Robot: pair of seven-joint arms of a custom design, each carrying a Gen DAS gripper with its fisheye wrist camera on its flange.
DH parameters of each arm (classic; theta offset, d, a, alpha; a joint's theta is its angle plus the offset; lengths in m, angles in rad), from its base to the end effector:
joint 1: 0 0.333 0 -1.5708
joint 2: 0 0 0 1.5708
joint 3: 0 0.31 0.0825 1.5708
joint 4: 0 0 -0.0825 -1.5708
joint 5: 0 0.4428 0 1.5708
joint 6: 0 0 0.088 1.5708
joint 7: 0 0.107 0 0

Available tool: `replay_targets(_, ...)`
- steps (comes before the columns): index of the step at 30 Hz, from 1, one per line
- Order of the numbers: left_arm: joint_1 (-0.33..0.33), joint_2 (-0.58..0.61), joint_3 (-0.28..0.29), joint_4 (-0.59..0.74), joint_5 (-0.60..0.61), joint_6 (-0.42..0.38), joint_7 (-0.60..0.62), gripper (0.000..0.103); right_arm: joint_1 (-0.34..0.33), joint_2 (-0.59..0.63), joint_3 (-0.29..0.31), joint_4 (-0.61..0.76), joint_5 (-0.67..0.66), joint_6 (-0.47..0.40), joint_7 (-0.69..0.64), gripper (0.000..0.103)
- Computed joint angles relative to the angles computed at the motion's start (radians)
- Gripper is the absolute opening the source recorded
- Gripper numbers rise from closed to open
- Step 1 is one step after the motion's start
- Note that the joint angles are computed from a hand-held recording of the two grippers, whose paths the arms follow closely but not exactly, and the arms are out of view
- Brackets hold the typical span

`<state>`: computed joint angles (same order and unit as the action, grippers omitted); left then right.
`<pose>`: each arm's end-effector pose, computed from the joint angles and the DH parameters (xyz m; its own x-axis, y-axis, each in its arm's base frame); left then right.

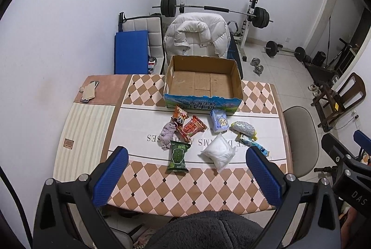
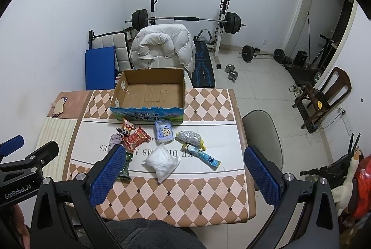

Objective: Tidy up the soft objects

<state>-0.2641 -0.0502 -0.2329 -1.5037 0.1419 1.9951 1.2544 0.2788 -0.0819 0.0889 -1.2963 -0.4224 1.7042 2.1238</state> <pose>0.5540 -0.2957 0.7340 -0.2087 -0.9779 0.0141 -0.8299 0.1694 -0.5315 0.5430 0.1714 0.8354 -0.2593 -0.9614 0.0916 -0.7880 0.1557 -0.5957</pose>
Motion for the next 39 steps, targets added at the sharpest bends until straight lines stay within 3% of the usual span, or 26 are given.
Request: replay_targets(39,0.007,-0.009,0.005,-0.018,-0.003,0.039,-0.003,0.103,0.006,0.039,-0.004,0.063,-0.009,-0.012,-0.012,0.103)
